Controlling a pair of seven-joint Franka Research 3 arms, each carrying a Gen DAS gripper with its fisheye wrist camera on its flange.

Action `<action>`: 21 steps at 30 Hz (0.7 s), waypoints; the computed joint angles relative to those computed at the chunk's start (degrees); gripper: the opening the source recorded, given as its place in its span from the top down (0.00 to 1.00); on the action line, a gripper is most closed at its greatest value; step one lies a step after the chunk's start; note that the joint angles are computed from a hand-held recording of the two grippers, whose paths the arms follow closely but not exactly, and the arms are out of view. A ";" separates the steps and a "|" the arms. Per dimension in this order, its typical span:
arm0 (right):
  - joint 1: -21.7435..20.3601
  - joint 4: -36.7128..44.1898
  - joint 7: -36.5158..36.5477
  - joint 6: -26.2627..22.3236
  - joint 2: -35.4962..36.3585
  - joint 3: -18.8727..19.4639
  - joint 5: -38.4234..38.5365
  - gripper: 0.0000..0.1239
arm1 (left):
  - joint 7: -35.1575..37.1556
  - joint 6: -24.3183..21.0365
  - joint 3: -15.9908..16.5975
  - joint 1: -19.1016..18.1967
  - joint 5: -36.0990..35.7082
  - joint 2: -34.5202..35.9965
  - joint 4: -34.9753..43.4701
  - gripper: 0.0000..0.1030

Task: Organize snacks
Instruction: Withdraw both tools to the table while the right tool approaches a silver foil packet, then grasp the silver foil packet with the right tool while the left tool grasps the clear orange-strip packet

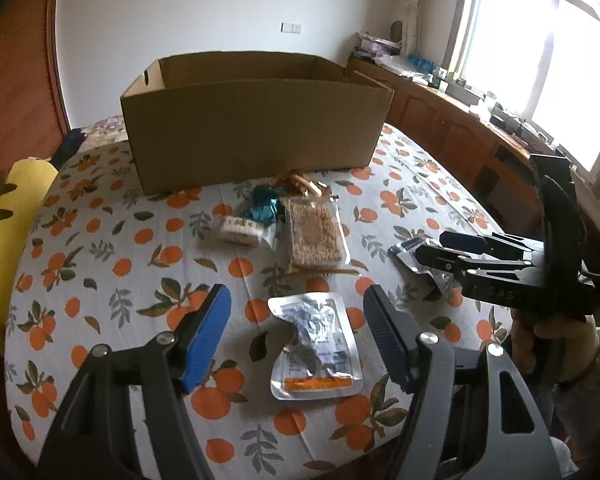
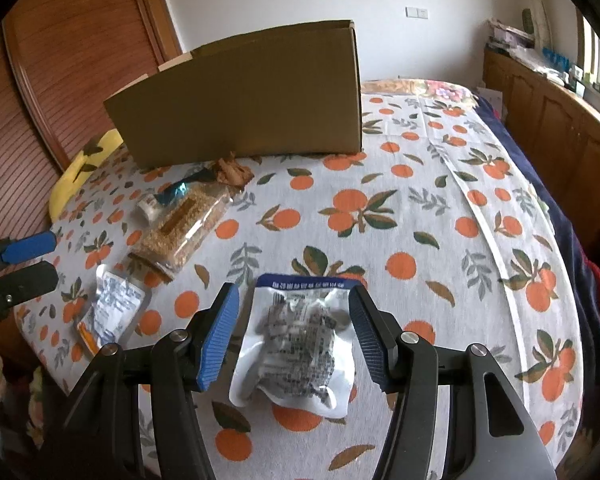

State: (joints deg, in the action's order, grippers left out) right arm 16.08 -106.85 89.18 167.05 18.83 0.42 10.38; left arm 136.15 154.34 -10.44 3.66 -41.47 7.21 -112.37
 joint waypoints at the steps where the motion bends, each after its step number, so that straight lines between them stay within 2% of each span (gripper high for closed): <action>1: 0.19 -0.38 0.17 0.27 -0.09 -0.21 -0.25 0.53 | -0.36 0.01 0.01 -0.17 0.62 0.07 -0.25 0.33; 5: -0.22 -1.39 0.08 1.27 -0.33 0.20 0.50 0.53 | -1.41 0.48 -0.17 -0.67 2.54 0.64 -0.78 0.33; 8: 0.83 -2.34 1.52 2.23 -0.73 -1.00 -0.65 0.52 | -4.15 1.64 -0.24 -1.18 5.92 1.72 -0.91 0.33; 16: -2.19 -3.22 -2.19 3.55 -0.91 2.49 4.69 0.50 | -6.70 2.89 -1.69 -0.84 10.47 2.96 -1.08 0.33; 19: -2.06 -3.41 -3.22 3.70 -0.75 2.48 5.22 0.49 | -8.31 3.47 -1.78 -0.87 12.31 3.23 -1.16 0.33; 21: -0.03 -4.14 -1.97 4.84 -0.82 0.40 3.07 0.50 | -8.89 3.62 -2.02 -0.72 12.96 3.49 -1.06 0.33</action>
State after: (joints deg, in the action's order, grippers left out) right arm 16.06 -110.99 87.22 171.89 18.01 0.81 13.45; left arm 127.26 157.96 -12.46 2.94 -28.51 10.69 -113.44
